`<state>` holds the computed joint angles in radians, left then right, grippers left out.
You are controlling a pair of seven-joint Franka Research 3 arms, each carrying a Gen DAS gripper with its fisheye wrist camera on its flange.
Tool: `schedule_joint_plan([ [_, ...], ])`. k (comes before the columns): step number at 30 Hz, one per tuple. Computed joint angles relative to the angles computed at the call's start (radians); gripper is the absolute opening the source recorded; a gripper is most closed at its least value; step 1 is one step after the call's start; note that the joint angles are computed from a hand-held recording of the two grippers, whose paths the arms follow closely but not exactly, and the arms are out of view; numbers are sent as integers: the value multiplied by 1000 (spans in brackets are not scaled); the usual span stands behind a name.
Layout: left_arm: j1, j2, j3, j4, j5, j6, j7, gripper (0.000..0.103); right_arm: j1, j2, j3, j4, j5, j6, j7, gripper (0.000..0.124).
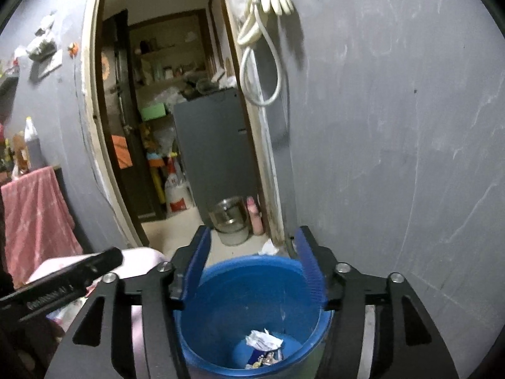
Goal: Collect trash
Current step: 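Carry both items over the blue bucket and open both tools, then move both tools back over the table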
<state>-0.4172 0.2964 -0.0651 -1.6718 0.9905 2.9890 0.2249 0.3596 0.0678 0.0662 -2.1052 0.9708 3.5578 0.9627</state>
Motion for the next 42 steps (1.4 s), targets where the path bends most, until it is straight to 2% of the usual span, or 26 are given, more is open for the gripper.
schedule_joint_plan([
  [1, -18, -31, 31, -20, 59, 2, -57, 70, 1, -13, 5, -8, -16, 14, 16, 71],
  [4, -29, -117, 65, -78, 254, -12, -239, 83, -1, -43, 19, -32, -71, 37, 70, 79],
  [7, 5, -200, 55, -141, 349, -32, -316, 85, 7, -71, 38, -42, -96, 55, 92, 87],
  [8, 19, -219, 46, -158, 351, -40, -312, 88, 10, -72, 44, -37, -94, 57, 89, 90],
  [9, 34, -250, 37, -186, 352, -56, -302, 97, 14, -78, 51, -37, -98, 63, 93, 96],
  [11, 63, -309, 22, -238, 422, -86, -362, 98, 25, -83, 64, -31, -104, 67, 104, 103],
  [14, 118, -399, 3, -324, 474, -99, -413, 99, 39, -84, 77, -20, -113, 61, 110, 103],
  [18, 187, -498, -24, -430, 490, -121, -440, 99, 67, -73, 95, -2, -127, 52, 112, 103],
  [23, 272, -610, -51, -550, 489, -135, -452, 99, 105, -43, 107, 16, -190, 67, 175, 103],
  [28, 346, -693, -70, -655, 442, -136, -401, 99, 153, 11, 113, 60, -206, 74, 167, 103],
  [34, 421, -715, -77, -731, 350, -104, -312, 99, 224, 90, 94, 141, -155, 17, 95, 103],
  [40, 524, -685, -111, -767, 352, -34, -348, 99, 301, 162, 45, 205, -113, -38, 25, 103],
  [42, 552, -671, -122, -771, 353, -16, -355, 99, 343, 185, 6, 233, -82, -63, -9, 103],
])
